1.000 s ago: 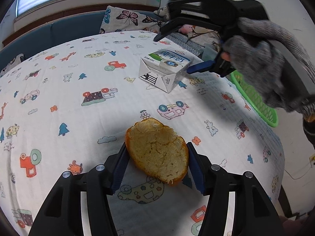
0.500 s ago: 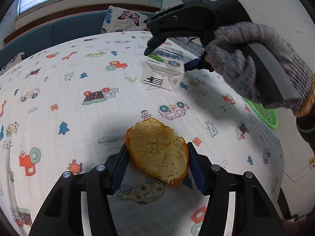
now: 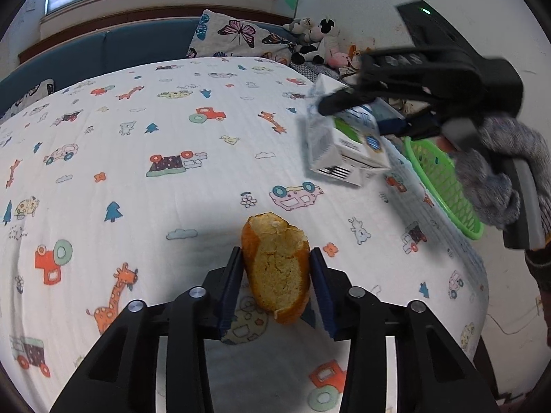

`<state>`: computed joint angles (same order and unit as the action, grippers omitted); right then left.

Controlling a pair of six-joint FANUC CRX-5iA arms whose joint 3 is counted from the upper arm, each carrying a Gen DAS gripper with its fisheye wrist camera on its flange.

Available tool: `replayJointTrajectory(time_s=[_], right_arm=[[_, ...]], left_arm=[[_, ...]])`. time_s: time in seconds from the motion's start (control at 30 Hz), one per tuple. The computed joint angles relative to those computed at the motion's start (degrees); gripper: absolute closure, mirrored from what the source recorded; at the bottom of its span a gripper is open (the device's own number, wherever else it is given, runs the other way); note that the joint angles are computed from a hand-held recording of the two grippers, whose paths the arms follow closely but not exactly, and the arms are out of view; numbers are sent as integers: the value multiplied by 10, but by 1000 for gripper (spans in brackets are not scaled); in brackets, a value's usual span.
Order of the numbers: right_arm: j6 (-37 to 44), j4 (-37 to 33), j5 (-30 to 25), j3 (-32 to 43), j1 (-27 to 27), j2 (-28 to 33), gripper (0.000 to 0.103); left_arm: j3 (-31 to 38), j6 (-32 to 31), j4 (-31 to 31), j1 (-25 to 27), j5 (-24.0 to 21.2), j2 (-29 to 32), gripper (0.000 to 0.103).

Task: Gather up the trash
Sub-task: 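Carry the milk carton and bread over the green basket with both grippers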

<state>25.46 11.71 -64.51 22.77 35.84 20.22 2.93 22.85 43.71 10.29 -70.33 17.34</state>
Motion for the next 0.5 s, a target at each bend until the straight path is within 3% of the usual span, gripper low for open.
replayJointTrajectory(time_s=[0.5], right_arm=[[-69,64,72,-216,36,-183,28]], left_arm=[[-36,-2,33,-19,-14,-44,67]])
